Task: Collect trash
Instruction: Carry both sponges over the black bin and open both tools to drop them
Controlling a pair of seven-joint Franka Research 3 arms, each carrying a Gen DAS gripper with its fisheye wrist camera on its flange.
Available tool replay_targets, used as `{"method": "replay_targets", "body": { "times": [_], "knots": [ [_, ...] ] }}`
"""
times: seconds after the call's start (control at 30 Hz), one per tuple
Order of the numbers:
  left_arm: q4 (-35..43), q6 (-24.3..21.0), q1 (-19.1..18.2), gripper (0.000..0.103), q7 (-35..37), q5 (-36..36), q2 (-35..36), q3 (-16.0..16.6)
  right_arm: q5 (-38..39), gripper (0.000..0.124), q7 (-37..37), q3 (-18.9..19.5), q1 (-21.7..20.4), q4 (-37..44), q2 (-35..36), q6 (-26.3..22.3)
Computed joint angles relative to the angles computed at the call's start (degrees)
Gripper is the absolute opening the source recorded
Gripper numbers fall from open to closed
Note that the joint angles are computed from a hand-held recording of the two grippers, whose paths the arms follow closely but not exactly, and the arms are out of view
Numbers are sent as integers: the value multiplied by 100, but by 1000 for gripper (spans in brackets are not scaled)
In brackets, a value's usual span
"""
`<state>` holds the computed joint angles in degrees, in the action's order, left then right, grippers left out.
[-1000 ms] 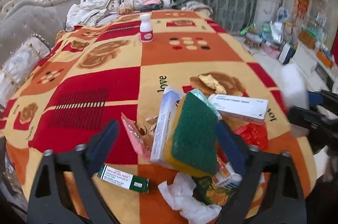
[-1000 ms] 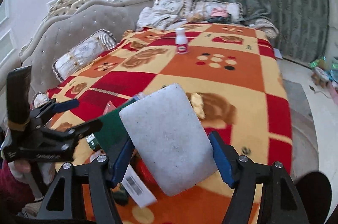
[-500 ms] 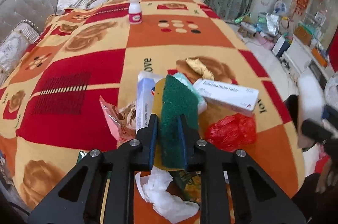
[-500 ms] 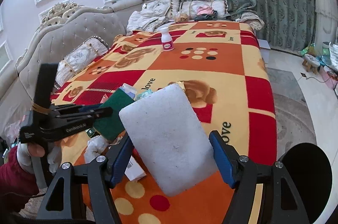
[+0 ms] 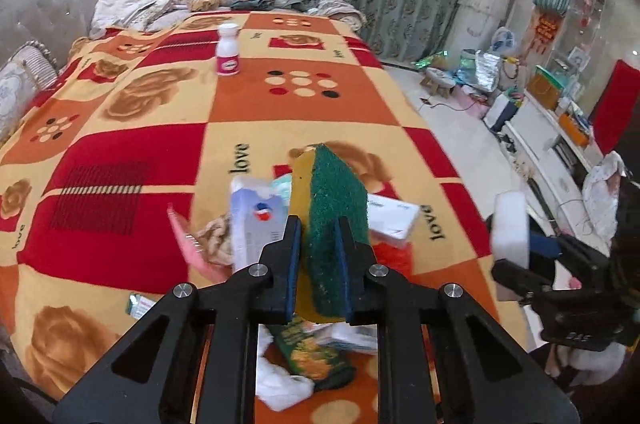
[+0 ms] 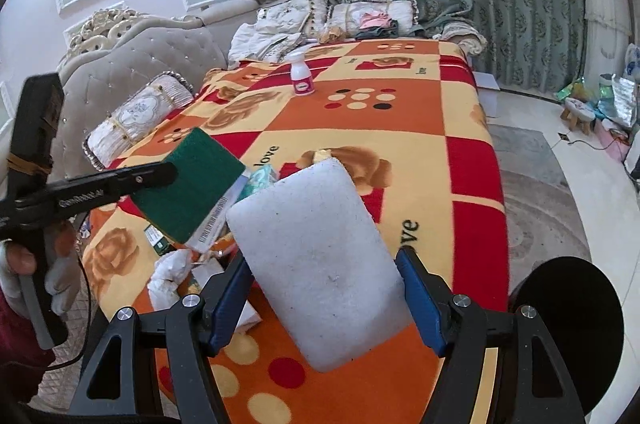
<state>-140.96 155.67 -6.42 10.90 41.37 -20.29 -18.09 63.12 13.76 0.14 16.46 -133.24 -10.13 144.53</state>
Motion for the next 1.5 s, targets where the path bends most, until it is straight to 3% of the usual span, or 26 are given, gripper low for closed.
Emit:
{"method": "replay_targets", "body": {
  "times": [0.27, 0.53, 1.17, 1.5],
  "knots": [
    [586, 140, -153, 14, 24, 136, 565, -95, -70, 69, 100, -103, -169, 14, 43, 101],
    [1447, 83, -560, 14, 108, 323, 1429, -52, -182, 69, 210, -228, -430, 35, 147, 247],
    [3496, 35, -1662, 14, 832, -13, 3470, 500, -594, 69, 629, -341, -1117, 402, 836, 734],
    [4247, 376, -2023, 16, 1207, -430, 4289, 759, -1345, 74, 1678, -268, -1427, 785, 1438, 1236]
  ]
}}
